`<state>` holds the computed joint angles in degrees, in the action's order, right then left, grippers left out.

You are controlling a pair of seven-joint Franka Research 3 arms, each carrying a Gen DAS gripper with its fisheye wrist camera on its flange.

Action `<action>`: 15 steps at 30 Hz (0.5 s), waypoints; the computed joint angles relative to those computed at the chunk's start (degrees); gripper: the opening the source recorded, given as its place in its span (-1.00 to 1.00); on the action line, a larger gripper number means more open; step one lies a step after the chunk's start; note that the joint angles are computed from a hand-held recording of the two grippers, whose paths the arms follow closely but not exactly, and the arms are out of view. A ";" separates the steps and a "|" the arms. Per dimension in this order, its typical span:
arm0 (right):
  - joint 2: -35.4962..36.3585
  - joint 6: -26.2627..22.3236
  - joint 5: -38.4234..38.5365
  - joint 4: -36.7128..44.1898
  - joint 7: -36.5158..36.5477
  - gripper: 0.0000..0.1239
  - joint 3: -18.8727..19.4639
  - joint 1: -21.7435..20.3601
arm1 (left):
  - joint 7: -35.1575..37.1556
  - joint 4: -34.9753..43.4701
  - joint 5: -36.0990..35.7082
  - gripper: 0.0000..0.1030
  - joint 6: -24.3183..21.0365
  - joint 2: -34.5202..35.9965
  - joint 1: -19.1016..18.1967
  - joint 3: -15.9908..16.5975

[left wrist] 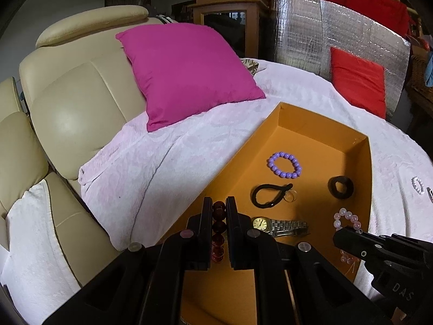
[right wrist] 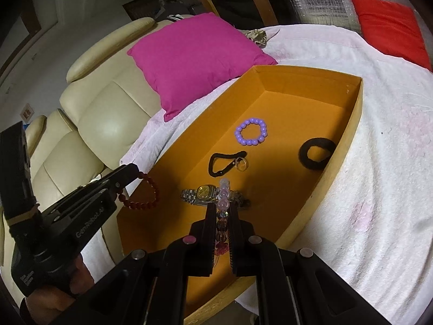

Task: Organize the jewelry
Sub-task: 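Open the left tool to drop the red bracelet into the box while the right tool drops the pink bracelet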

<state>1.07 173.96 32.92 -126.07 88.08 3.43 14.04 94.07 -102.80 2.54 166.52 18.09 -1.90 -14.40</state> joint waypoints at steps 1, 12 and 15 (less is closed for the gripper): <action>0.15 0.09 -0.14 0.09 -0.04 -0.85 0.02 0.03 | -0.32 0.17 0.36 -0.81 -0.24 0.18 -0.24 0.30; 1.68 -0.93 1.11 1.41 -2.03 -0.84 0.45 -0.37 | -3.57 1.89 3.57 -0.81 -2.82 2.19 -1.67 2.22; 1.61 -0.29 2.69 1.25 -2.61 -0.84 0.45 -0.55 | -4.05 2.28 4.10 -0.81 -3.67 2.57 -1.66 2.22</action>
<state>2.68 173.67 35.61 -124.82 85.48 3.88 13.49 90.02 -100.52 6.63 162.86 20.66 -3.56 -12.18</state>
